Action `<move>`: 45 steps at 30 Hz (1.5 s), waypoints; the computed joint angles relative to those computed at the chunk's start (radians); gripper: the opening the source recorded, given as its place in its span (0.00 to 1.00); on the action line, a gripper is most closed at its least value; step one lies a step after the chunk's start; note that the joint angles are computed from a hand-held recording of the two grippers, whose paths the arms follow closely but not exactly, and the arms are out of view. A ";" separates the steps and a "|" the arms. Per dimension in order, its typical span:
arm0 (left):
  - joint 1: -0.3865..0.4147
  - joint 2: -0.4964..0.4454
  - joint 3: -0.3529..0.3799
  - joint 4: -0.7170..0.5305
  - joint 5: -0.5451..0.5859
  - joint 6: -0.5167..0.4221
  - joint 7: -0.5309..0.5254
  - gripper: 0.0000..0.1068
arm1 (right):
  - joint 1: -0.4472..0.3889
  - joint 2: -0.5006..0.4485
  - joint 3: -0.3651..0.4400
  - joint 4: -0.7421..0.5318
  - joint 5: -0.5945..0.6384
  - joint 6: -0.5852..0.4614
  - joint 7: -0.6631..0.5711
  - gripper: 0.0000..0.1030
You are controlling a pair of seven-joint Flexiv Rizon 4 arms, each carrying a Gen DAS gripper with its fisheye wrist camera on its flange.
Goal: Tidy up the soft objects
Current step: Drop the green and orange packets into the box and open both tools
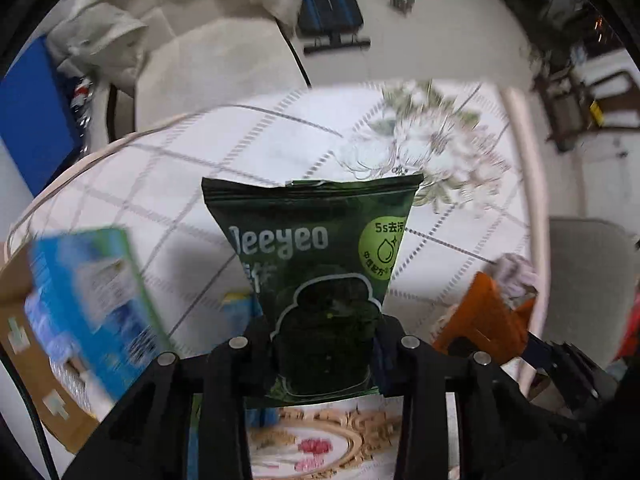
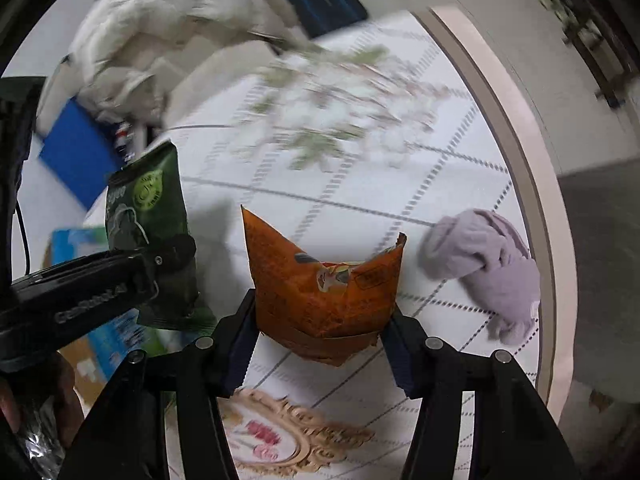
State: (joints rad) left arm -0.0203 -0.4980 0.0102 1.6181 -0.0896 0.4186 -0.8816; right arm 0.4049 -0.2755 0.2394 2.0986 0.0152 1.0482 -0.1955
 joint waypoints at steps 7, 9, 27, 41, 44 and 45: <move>0.170 0.071 0.039 -0.078 -0.118 -0.066 0.132 0.30 | 0.088 -0.025 -0.004 -0.232 -0.142 -0.103 -0.003 0.57; 0.217 0.036 0.056 -0.167 -0.118 -0.091 0.142 0.30 | 0.116 -0.065 -0.005 -0.322 -0.164 -0.128 -0.014 0.57; 0.341 -0.526 0.110 -0.905 0.095 -0.317 0.025 0.30 | 0.281 -0.713 -0.075 -1.283 -0.105 -0.525 -0.040 0.57; 0.378 -0.713 0.073 -1.273 0.075 -0.578 0.001 0.62 | 0.287 -0.877 -0.103 -1.547 -0.041 -0.723 -0.054 0.72; 0.384 -0.672 0.056 -1.213 0.069 -0.529 0.009 0.73 | 0.295 -0.887 -0.112 -1.583 -0.043 -0.763 -0.069 0.74; 0.387 -0.653 0.051 -1.186 0.064 -0.516 0.013 0.78 | 0.297 -0.885 -0.113 -1.586 -0.041 -0.768 -0.074 0.78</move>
State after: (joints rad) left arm 0.3670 -1.1508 0.0613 0.4317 -0.0256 -0.0975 -0.8690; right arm 0.7021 -1.1603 0.1263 0.5125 -0.0263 0.2802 -0.2697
